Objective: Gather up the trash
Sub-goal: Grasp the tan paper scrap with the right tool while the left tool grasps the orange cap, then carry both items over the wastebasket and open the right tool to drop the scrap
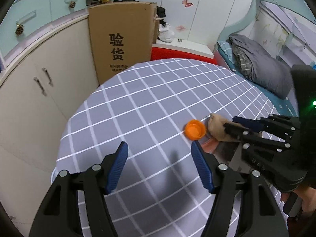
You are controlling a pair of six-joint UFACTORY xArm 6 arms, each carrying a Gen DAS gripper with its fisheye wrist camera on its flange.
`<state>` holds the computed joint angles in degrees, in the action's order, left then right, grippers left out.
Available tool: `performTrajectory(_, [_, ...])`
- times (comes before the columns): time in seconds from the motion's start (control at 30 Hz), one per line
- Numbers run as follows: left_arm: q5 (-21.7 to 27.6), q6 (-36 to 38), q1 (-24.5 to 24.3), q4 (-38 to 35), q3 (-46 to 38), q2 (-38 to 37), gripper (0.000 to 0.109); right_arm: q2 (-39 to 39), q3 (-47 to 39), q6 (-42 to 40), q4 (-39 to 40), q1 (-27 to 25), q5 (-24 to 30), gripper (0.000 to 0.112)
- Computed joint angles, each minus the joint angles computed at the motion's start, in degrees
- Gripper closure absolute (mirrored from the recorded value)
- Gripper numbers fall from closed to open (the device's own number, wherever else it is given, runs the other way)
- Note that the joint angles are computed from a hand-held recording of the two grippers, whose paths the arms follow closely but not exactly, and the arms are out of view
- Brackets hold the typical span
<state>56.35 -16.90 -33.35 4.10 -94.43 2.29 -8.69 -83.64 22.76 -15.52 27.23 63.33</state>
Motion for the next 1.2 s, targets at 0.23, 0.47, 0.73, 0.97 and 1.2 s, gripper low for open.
performTrajectory(0.23, [0.22, 1.24, -1.87, -0.78, -5.97, 6.43, 0.043, -5.66, 5.87, 2.21, 0.67, -3.37, -7.75, 0.104])
performTrajectory(0.47, [4.26, 0.42, -3.44, 2.25, -13.99, 13.21, 0.060, -7.98, 7.70, 2.97, 1.78, -4.74, -11.14, 0.104])
performTrajectory(0.73, [-0.14, -0.95, -1.11, -0.17, -9.36, 9.19, 0.079, -10.41, 8.80, 9.46, -3.75, -5.07, -16.92, 0.104])
performTrajectory(0.97, [-4.47, -0.82, 3.45, -2.29, 0.56, -0.63, 0.079, -7.00, 3.55, 7.05, 1.88, -1.01, -17.16, 0.104])
performTrajectory(1.2, [-9.88, 0.06, 12.66, -6.05, 16.94, -15.57, 0.079, 4.84, -7.60, 7.08, 5.40, 8.98, -17.15, 0.104])
